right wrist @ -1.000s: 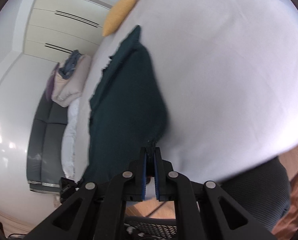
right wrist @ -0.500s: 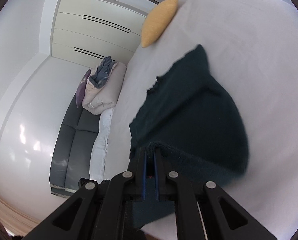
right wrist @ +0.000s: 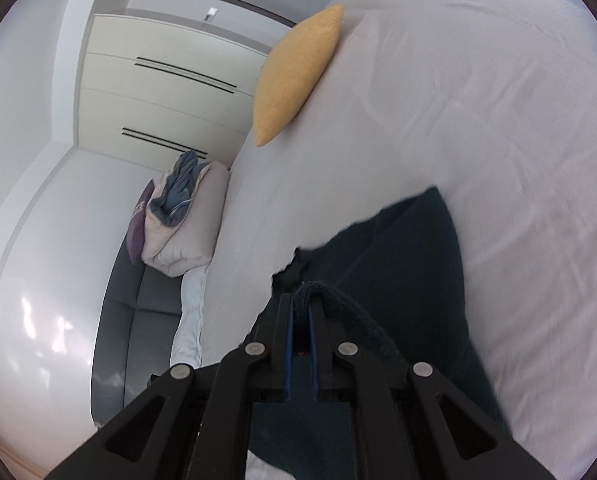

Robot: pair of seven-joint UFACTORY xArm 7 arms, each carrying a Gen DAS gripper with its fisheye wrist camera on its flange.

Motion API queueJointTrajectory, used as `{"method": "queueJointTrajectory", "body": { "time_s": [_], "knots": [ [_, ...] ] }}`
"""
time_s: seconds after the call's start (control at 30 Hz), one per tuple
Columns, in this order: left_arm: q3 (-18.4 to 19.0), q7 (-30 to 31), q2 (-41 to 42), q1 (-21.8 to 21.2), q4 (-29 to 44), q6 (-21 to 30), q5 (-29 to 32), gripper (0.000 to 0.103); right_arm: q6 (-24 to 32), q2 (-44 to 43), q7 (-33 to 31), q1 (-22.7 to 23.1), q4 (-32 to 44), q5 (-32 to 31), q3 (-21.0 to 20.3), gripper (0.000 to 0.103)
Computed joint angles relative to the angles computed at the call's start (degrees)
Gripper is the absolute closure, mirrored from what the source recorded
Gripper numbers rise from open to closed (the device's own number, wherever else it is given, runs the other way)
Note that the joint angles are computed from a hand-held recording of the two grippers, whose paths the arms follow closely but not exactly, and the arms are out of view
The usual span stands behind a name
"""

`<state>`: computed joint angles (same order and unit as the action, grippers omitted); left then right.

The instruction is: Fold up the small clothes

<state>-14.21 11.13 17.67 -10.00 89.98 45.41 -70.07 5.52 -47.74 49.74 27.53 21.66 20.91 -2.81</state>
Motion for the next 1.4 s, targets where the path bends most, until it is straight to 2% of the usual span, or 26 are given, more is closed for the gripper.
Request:
{"method": "queueJointTrajectory", "body": {
  "time_s": [0.1, 0.2, 0.37, 0.57, 0.73, 0.9, 0.93, 0.97, 1.0, 1.03, 1.07, 1.1, 1.17, 1.3, 1.4],
  "knots": [
    [0.1, -3.3, 6.1, -1.2, 6.4, -1.8, 4.0, 0.099, -1.5, 4.5, -1.9, 1.3, 1.5, 0.1, -3.0, 0.095],
    [-1.0, -5.3, 10.3, -0.6, 10.5, -3.1, 6.1, 0.099, -4.6, 7.9, -3.4, 3.2, 2.0, 1.5, -6.6, 0.095],
    [-3.0, -8.3, 15.6, 0.5, 15.7, -4.8, 9.3, 0.099, -5.4, 11.1, -4.7, 3.6, 2.7, 2.6, -9.7, 0.095],
    [-4.8, -10.8, 18.8, 2.1, 16.9, -6.5, 10.7, 0.099, -6.5, 15.4, -6.1, 5.6, 5.1, 3.9, -12.1, 0.095],
    [-6.2, -10.2, 19.1, 4.0, 15.3, -7.5, 9.8, 0.099, -4.9, 17.2, -7.6, 4.6, 6.5, 5.1, -12.0, 0.095],
    [-6.3, -10.9, 20.2, 5.1, 15.9, -5.3, 10.4, 0.097, -5.6, 17.1, -7.9, 3.8, 4.9, 7.4, -11.6, 0.093],
    [-7.5, -11.4, 20.4, 6.1, 15.8, -5.4, 11.1, 0.095, -6.0, 16.9, -7.7, 3.7, 4.5, 7.6, -11.5, 0.090],
    [-6.4, -10.7, 18.3, 6.5, 13.3, -4.6, 9.5, 0.093, -6.8, 16.7, -7.3, 3.4, 4.0, 7.8, -11.1, 0.077],
    [-6.3, -10.4, 17.6, 6.9, 12.3, -5.3, 8.4, 0.086, -9.0, 16.3, -7.2, 4.5, 3.3, 8.2, -11.9, 0.064],
    [-6.8, -8.7, 16.4, 8.0, 10.4, -6.5, 5.8, 0.069, -9.9, 16.0, -6.8, 3.5, 2.9, 8.8, -10.7, 0.059],
    [-6.5, -8.4, 15.8, 8.2, 9.8, -7.2, 4.6, 0.051, -9.1, 15.8, -4.6, 0.0, 2.7, 7.0, -8.0, 0.049],
    [-5.7, -8.8, 14.8, 8.0, 8.9, -8.7, 4.1, 0.013, -7.9, 15.5, -3.2, -3.3, 2.6, 5.8, -5.2, 0.047],
    [-5.4, -6.7, 12.7, 8.5, 6.7, -11.9, 1.4, 0.011, -6.7, 14.6, -1.9, -5.6, 2.5, 4.1, -3.6, 0.047],
    [-3.6, -7.4, 11.0, 7.4, 6.7, -9.3, 4.6, 0.011, -1.8, 11.5, 3.1, -15.4, 2.5, -0.5, 4.4, 0.045],
    [-3.4, -5.0, 9.5, 6.0, 6.4, -7.2, 7.2, 0.011, 0.6, 8.3, 4.7, -16.9, 2.3, -3.7, 6.9, 0.045]
  ]
}}
